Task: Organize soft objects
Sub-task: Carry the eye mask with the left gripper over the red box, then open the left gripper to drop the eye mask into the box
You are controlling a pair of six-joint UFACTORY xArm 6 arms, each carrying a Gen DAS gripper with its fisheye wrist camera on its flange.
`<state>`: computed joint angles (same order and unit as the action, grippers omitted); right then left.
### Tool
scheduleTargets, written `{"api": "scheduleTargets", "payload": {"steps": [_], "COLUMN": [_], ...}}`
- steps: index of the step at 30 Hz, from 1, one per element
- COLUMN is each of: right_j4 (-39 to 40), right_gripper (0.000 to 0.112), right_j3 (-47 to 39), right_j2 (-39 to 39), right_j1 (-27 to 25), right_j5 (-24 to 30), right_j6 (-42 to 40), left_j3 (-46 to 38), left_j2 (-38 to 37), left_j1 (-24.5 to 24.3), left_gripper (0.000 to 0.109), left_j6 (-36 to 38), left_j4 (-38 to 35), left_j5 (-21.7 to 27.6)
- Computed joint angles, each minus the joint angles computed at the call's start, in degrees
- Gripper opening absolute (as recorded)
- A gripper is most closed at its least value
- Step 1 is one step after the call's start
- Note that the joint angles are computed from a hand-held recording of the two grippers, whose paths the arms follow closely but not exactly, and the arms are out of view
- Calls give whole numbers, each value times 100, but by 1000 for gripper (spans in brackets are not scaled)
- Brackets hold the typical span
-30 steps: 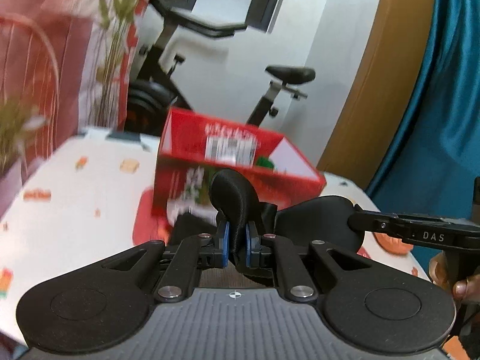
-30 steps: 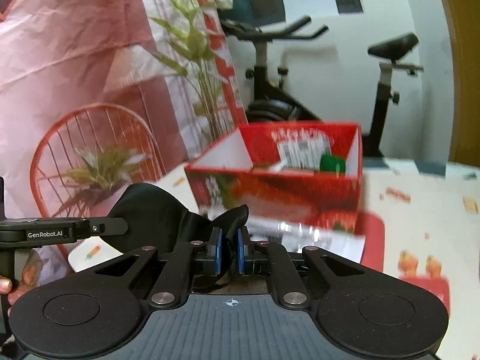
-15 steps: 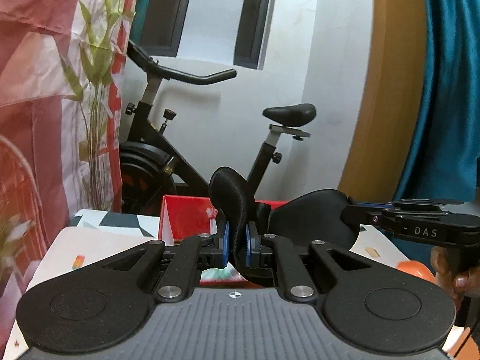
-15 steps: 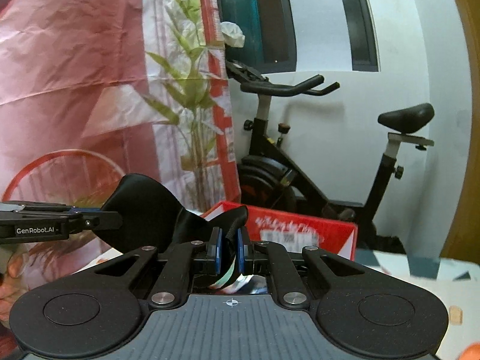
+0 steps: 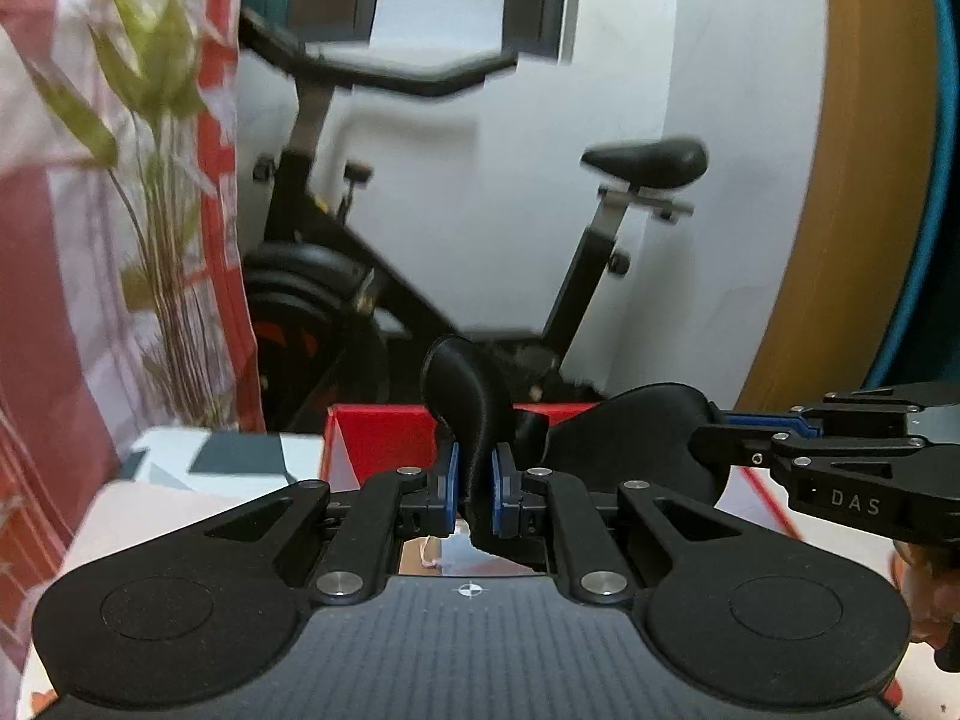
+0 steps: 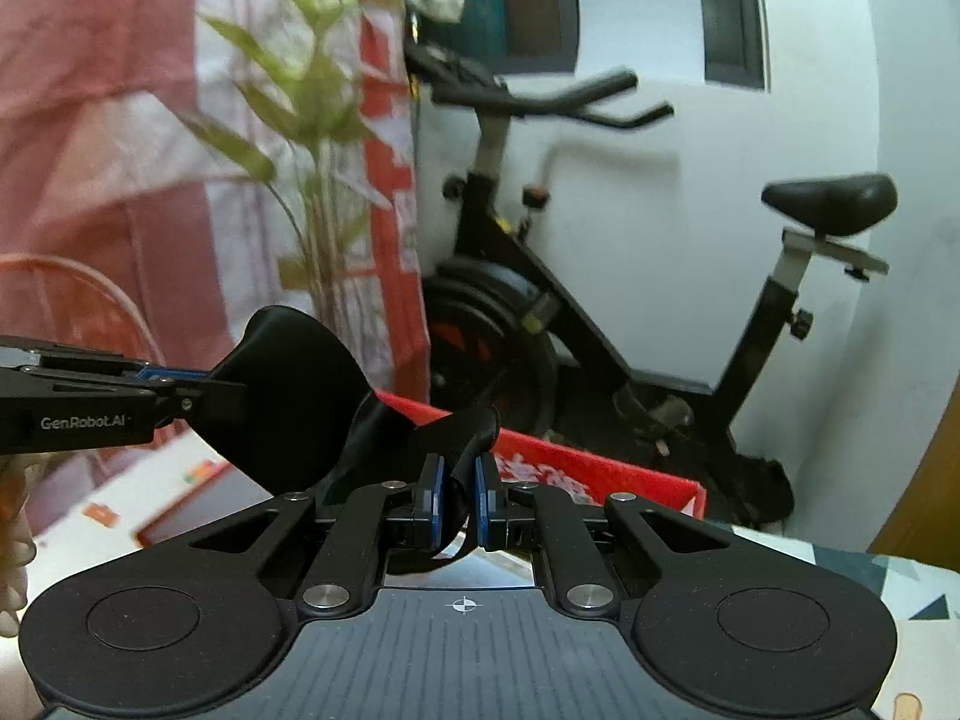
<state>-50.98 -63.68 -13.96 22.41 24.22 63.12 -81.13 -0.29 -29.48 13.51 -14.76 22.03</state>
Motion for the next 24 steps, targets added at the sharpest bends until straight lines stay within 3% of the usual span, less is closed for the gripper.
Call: {"api": "scheduleTargets", "payload": {"steps": [10, 22, 24], "right_j4": [2040, 2350, 2154], "right_gripper": [10, 10, 13], "right_j3": [-204, -340, -342], "right_j2": [737, 992, 971], "right_j1": [-243, -190, -146], "right_j5": [78, 497, 611], "right_j6": [-1427, -1542, -1393], "left_j3": [-1243, -1724, -1758], "left_j2": [1148, 1523, 1528], "left_j1": [97, 137, 149], "left_gripper": [12, 12, 16], "left_j6": [-100, 12, 24], "left_j4": [410, 438, 377], "left_j5": [1400, 2070, 2068]}}
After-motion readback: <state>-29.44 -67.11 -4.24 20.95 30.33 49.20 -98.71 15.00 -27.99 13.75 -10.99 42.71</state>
